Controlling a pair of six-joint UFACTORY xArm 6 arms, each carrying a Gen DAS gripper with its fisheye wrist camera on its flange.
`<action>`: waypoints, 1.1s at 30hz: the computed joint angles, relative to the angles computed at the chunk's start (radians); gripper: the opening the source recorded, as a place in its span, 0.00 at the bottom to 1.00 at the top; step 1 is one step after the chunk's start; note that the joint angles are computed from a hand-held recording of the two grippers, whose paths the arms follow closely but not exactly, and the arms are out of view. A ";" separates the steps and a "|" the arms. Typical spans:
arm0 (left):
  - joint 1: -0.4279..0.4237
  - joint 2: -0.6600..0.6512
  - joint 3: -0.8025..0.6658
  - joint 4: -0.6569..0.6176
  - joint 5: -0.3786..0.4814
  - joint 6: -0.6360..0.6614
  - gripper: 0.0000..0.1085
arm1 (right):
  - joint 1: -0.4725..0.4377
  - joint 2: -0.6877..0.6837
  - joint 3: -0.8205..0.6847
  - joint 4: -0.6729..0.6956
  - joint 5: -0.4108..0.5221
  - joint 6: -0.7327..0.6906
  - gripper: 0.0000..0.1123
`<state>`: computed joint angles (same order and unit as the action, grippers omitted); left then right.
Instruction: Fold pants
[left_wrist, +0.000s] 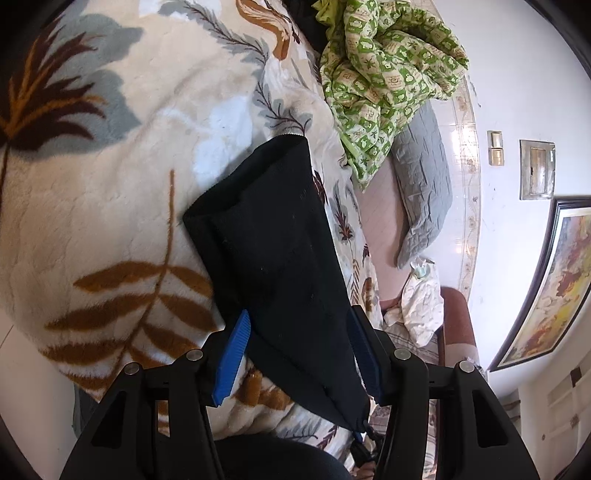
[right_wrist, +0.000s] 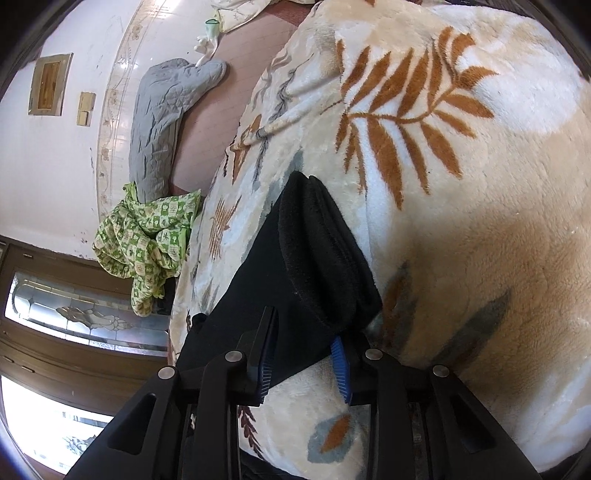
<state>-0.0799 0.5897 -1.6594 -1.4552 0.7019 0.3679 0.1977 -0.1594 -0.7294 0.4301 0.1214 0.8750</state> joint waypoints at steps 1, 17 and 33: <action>-0.002 0.008 -0.010 0.004 -0.005 -0.005 0.49 | 0.000 0.000 0.000 -0.001 -0.001 0.001 0.25; -0.021 -0.005 0.033 -0.182 -0.132 0.126 0.45 | 0.008 0.004 0.004 0.046 -0.021 -0.024 0.25; -0.067 -0.013 0.044 -0.011 -0.208 0.035 0.05 | -0.009 0.008 -0.002 -0.077 -0.005 0.065 0.20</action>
